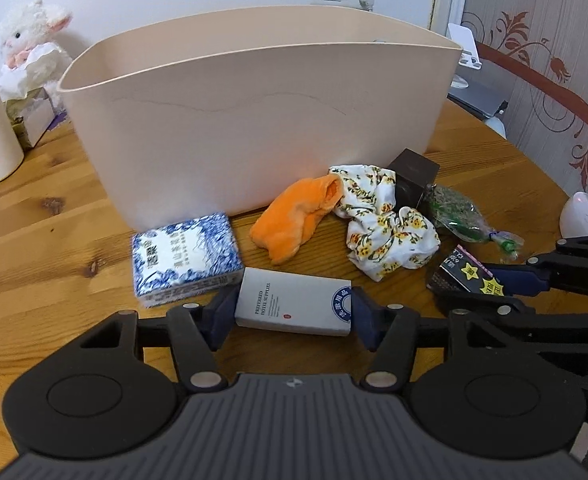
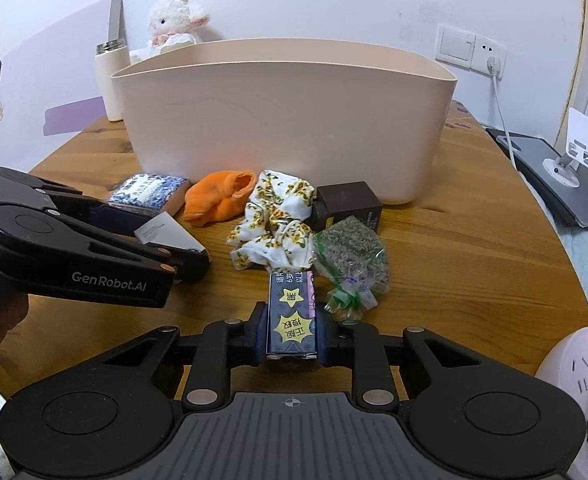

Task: Organize objects
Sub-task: 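Grasp the white card box with the left tool while the right tool grasps the black star box, then carry both boxes over the basket and open both tools to drop them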

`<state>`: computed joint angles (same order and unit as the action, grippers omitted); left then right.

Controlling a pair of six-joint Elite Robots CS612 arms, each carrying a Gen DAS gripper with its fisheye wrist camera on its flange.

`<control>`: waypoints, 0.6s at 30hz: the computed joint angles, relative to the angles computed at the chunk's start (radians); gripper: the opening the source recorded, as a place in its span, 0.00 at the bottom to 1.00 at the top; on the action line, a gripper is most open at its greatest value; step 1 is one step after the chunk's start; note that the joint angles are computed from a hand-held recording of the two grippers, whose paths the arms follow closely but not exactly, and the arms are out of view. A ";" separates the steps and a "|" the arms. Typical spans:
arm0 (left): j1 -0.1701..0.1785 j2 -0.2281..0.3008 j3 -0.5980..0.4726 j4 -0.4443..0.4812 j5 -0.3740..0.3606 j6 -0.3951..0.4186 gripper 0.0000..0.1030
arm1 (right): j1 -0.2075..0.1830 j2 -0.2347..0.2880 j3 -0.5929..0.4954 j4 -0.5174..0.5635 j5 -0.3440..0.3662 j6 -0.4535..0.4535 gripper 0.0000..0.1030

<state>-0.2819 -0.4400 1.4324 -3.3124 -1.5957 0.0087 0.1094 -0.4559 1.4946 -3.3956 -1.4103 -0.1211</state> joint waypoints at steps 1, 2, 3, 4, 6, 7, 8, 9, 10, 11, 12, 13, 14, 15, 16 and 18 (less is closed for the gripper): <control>0.001 -0.003 0.005 0.000 -0.003 -0.007 0.60 | 0.000 -0.002 0.006 -0.006 0.001 0.001 0.21; 0.003 -0.007 0.010 0.002 -0.006 -0.016 0.60 | 0.000 -0.006 0.012 -0.013 0.002 0.005 0.21; 0.005 -0.011 0.017 0.004 -0.010 -0.025 0.60 | -0.001 -0.009 0.018 -0.019 0.002 0.009 0.21; 0.007 -0.017 0.026 0.001 -0.011 -0.033 0.60 | -0.002 -0.013 0.025 -0.028 0.004 0.014 0.21; 0.009 -0.029 0.049 -0.020 -0.006 -0.037 0.60 | -0.004 -0.020 0.037 -0.047 0.008 0.025 0.21; 0.010 -0.036 0.062 -0.036 -0.004 -0.035 0.60 | -0.004 -0.024 0.044 -0.061 0.009 0.030 0.21; 0.010 -0.043 0.071 -0.049 -0.001 -0.035 0.60 | -0.004 -0.028 0.050 -0.076 0.006 0.034 0.21; 0.011 -0.051 0.082 -0.065 0.002 -0.036 0.60 | -0.003 -0.032 0.054 -0.090 0.002 0.034 0.21; 0.011 -0.057 0.090 -0.078 0.005 -0.038 0.60 | -0.001 -0.035 0.057 -0.107 -0.002 0.031 0.21; 0.012 -0.064 0.097 -0.095 0.009 -0.039 0.60 | 0.000 -0.038 0.058 -0.121 -0.007 0.027 0.21; 0.012 -0.070 0.102 -0.108 0.015 -0.040 0.60 | 0.001 -0.040 0.057 -0.133 -0.013 0.022 0.21; 0.012 -0.076 0.107 -0.127 0.023 -0.042 0.60 | 0.003 -0.042 0.055 -0.146 -0.020 0.019 0.21; 0.013 -0.081 0.112 -0.143 0.029 -0.043 0.60 | 0.004 -0.044 0.051 -0.159 -0.027 0.017 0.21; 0.014 -0.086 0.112 -0.156 0.034 -0.046 0.60 | 0.005 -0.044 0.046 -0.171 -0.033 0.015 0.21; 0.014 -0.090 0.111 -0.169 0.040 -0.048 0.60 | 0.007 -0.044 0.039 -0.183 -0.042 0.014 0.21; 0.013 -0.095 0.106 -0.187 0.054 -0.049 0.60 | 0.012 -0.041 0.022 -0.204 -0.060 0.009 0.21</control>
